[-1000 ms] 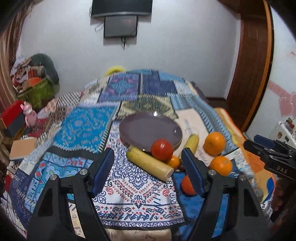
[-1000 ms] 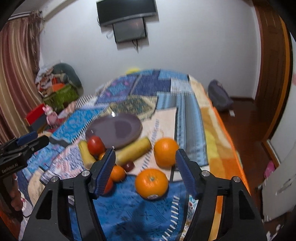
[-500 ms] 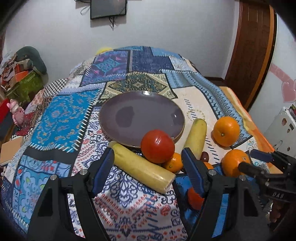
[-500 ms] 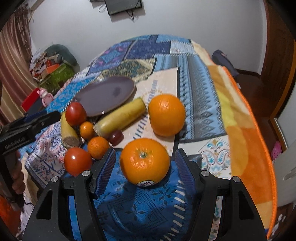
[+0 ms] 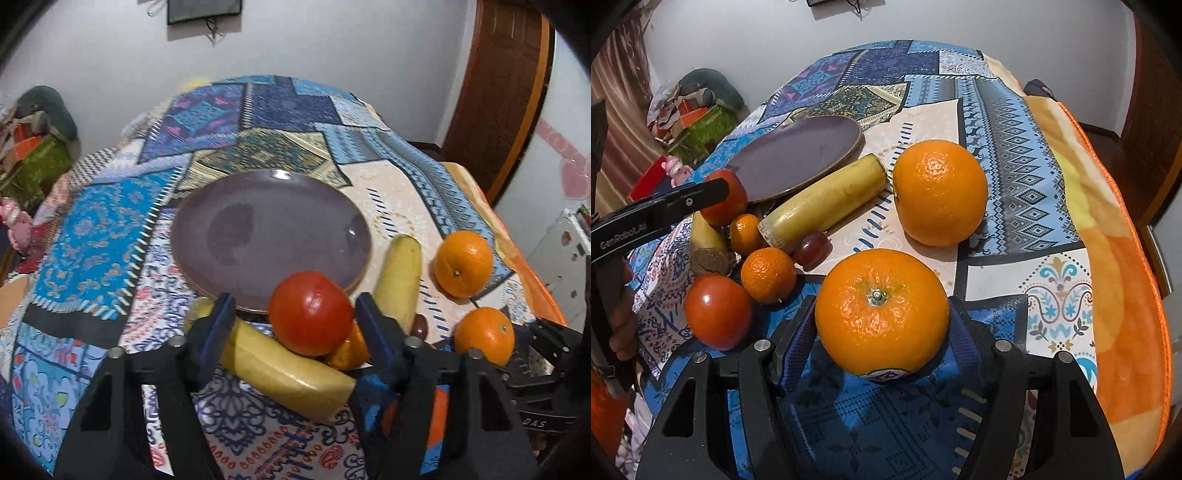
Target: Organize fruits
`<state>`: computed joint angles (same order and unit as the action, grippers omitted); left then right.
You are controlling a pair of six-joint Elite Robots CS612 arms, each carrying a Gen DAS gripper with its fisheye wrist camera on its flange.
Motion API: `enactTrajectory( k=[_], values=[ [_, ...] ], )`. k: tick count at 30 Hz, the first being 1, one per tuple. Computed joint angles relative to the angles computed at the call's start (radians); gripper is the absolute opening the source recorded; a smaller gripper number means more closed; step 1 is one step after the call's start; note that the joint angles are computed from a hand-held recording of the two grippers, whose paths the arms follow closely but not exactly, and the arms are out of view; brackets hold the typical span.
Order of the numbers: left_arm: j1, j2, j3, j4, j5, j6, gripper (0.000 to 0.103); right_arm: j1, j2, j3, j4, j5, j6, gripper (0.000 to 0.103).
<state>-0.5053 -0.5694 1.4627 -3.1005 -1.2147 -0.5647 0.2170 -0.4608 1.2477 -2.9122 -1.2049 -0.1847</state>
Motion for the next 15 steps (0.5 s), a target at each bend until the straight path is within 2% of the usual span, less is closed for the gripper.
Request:
enactTrajectory(
  k=[2, 6, 9, 15],
  values=[
    [0.003, 0.003, -0.004, -0.002, -0.031, 0.007, 0.051, 0.0, 0.0, -0.003, 0.003, -0.001, -0.001, 0.065],
    [-0.005, 0.002, -0.005, 0.01, -0.007, 0.021, 0.05, -0.005, 0.001, -0.005, 0.01, 0.014, 0.013, 0.064],
    [-0.003, -0.005, 0.005, 0.0, -0.023, 0.014, 0.049, -0.006, -0.001, -0.008, 0.016, 0.021, 0.023, 0.063],
    [-0.007, -0.028, 0.037, -0.028, -0.007, 0.01, 0.049, -0.009, -0.014, 0.007, -0.024, 0.024, 0.034, 0.063]
  ],
)
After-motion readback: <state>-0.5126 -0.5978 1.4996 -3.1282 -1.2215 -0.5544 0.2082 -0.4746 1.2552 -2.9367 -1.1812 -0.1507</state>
